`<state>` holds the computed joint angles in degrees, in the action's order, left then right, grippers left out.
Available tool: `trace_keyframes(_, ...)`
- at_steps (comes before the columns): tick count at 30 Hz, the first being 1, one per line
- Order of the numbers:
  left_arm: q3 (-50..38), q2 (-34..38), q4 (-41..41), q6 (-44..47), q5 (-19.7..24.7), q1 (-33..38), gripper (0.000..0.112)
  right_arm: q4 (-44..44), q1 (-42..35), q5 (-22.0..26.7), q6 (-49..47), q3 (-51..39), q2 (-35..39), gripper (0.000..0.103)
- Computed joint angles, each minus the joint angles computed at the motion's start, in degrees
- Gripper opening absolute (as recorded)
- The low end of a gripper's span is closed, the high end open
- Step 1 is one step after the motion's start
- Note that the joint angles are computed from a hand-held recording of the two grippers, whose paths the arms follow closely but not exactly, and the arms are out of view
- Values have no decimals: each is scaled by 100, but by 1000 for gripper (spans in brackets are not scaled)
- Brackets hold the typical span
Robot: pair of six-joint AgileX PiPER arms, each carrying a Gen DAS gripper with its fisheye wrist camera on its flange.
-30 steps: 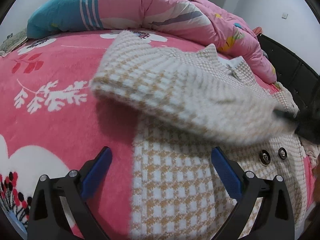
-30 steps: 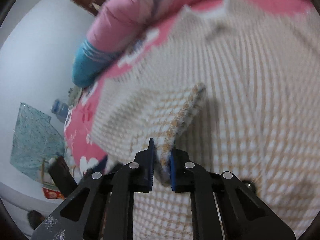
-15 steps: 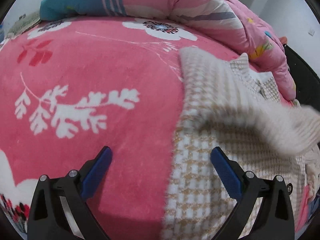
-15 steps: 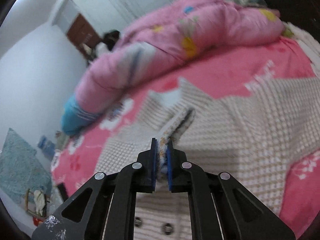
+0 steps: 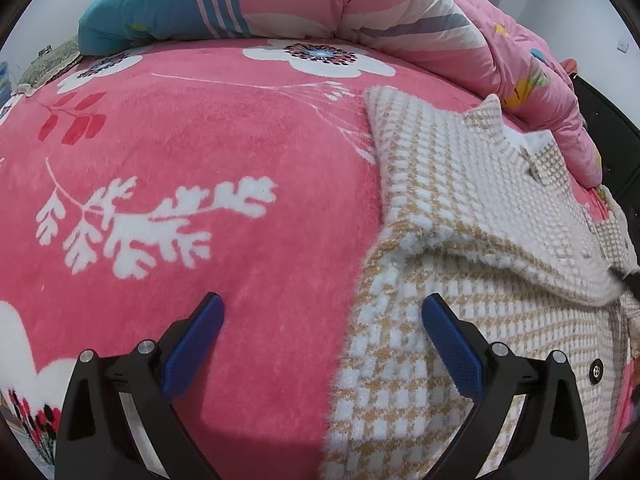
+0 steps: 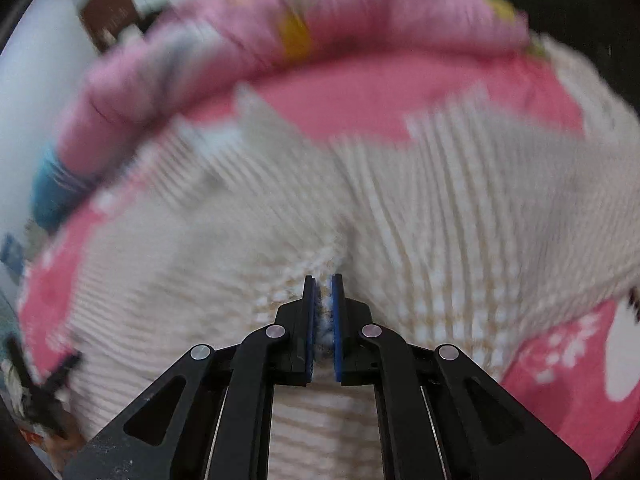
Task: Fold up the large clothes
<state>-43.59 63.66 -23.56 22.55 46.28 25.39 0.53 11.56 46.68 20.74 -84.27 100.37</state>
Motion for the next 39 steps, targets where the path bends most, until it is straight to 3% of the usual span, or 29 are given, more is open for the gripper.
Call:
trace_keyframes(4,30,-6,-47,108,-22,46,98,8,-215,-256,138,302,-414,26)
trace_keyframes(7,77,-33,32,32,-116,-44,98,-196,-216,-300,211,265,-715,29)
trace_keyframes(9,95,-53,22,32,-122,-43,98,127,-203,-313,-180,184,-775,29)
trace_keyframes(15,115,-73,112,-76,-172,-126,98,-127,31,149,-157,-289,74,38)
trace_keyframes(18,108,-62,83,-29,-165,-102,98,683,-340,35,-695,-409,379,38)
trace_keyframes(19,111,-67,90,-39,-171,-111,98,958,-443,58,-927,-479,453,38)
trace_keyframes(20,121,-72,94,-45,-180,-115,98,1146,-509,171,-1153,-625,565,28)
trace_keyframes(22,122,-58,117,-73,-213,-142,98,931,-412,452,-1100,-954,699,20)
trace_keyframes(24,133,-70,78,-15,-199,-105,98,588,-267,553,-1070,-1159,751,6)
trace_keyframes(29,143,-50,-8,79,-219,-60,98,-653,303,250,-447,-1383,558,5)
trace_keyframes(34,134,-13,-2,111,-268,-57,98,-1646,526,579,51,-1799,1297,6)
trace_keyframes(37,108,-9,-304,472,-140,141,98,-1368,329,215,-49,-1320,1155,11)
trace_keyframes(39,66,-71,-810,1116,169,550,97,-1098,179,265,-50,-1222,926,34)
